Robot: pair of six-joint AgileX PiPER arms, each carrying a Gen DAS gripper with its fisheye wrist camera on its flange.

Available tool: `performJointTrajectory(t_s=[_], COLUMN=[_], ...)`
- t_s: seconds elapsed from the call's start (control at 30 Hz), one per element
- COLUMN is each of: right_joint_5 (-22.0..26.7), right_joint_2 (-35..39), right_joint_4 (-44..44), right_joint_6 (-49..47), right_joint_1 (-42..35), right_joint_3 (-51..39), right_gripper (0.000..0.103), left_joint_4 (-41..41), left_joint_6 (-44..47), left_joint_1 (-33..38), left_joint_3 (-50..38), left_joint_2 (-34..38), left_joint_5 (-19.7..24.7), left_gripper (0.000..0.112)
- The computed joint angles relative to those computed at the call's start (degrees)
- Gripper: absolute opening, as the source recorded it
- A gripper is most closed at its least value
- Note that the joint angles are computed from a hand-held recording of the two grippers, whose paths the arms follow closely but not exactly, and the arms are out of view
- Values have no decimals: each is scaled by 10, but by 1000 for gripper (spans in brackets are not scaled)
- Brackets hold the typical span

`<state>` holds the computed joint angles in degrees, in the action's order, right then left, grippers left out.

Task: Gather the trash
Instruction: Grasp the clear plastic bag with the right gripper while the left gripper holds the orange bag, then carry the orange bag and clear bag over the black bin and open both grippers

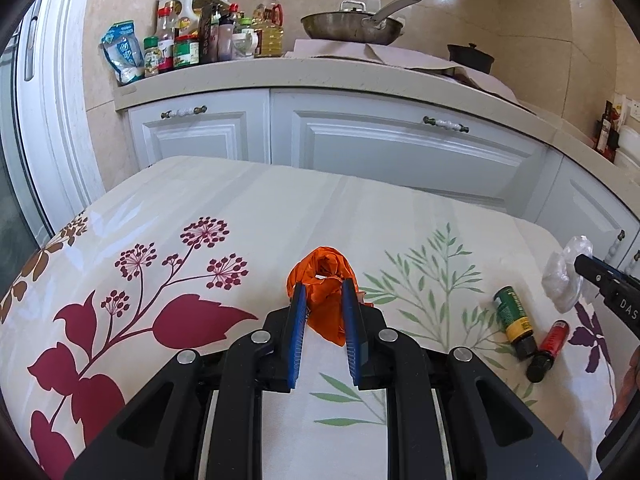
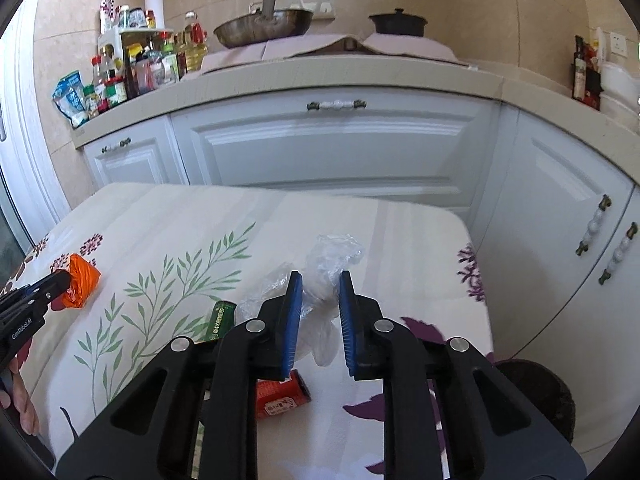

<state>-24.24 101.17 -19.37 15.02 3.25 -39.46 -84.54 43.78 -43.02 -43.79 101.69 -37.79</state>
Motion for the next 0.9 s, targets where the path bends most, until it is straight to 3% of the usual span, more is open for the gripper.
performJointTrajectory(t_s=[0.23,0.53,0.7,0.9], right_joint_5=[-29,-79,-123,-199], right_joint_2=[-81,-191,-238,-240], right_joint_4=[-25,-108,-246,-405], right_joint_6=[6,33,102,154], right_joint_1=[-37,-157,-293,-480], right_joint_3=[76,195,248,271], right_gripper=[18,18,18,18], left_joint_4=[-23,-61,-79,-98], left_joint_6=[21,58,85,122], left_joint_1=[-40,-129,-183,-231], left_joint_3=[-11,-50,-91,-155], left_joint_2=[-12,-11,11,53], left_joint_5=[-17,-47,-56,-46], left_gripper=[19,19,19,19])
